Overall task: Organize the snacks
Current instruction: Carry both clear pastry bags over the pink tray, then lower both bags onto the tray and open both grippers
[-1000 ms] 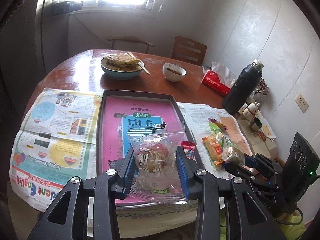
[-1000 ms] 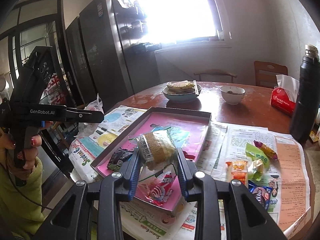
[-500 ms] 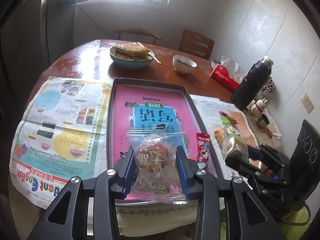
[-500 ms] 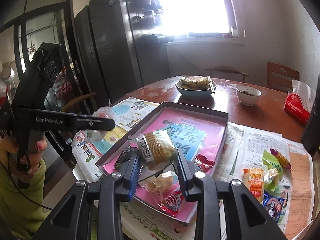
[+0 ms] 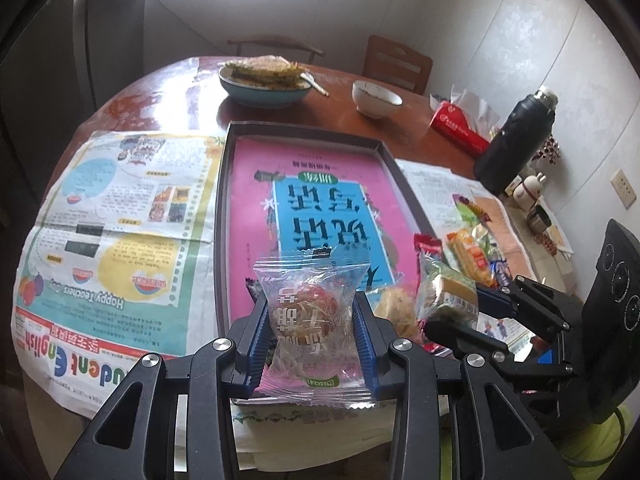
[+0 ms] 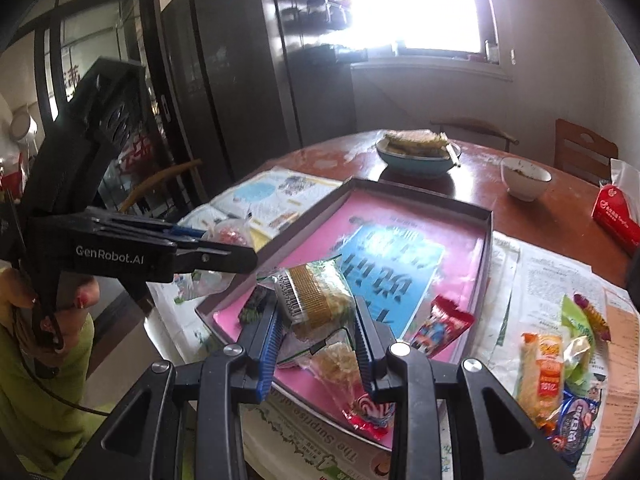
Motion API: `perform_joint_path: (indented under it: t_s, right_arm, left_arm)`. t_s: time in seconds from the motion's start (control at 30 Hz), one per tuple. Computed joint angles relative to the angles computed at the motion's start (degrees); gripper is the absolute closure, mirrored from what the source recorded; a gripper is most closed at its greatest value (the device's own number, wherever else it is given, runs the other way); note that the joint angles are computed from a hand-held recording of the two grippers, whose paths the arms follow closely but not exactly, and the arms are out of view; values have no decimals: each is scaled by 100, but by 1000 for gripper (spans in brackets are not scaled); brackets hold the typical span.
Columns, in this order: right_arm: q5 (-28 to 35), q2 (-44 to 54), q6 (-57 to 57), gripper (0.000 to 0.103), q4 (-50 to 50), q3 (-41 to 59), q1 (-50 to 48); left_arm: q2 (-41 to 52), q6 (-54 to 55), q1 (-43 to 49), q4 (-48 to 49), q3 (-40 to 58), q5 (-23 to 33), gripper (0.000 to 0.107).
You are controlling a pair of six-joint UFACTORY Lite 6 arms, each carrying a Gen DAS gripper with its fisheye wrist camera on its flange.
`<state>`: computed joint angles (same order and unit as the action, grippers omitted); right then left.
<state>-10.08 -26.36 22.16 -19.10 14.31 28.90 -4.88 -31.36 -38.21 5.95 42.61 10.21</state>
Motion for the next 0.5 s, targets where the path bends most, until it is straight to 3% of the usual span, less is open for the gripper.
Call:
perform_joint_path:
  t_s: [0.1,0.37,0.5]
  right_arm:
    - [-142,316,-928,69,979,11,166]
    - [-399,932,-1529,69,1609,127,329]
    - [-446,1081,-1892,69,1973,168,465]
  left_arm:
    - [87,151,30,-152,-29,-33,67]
    - [267,509,66,-480,-52,-120,67]
    - [438,-134,-56,161,21,-133,67]
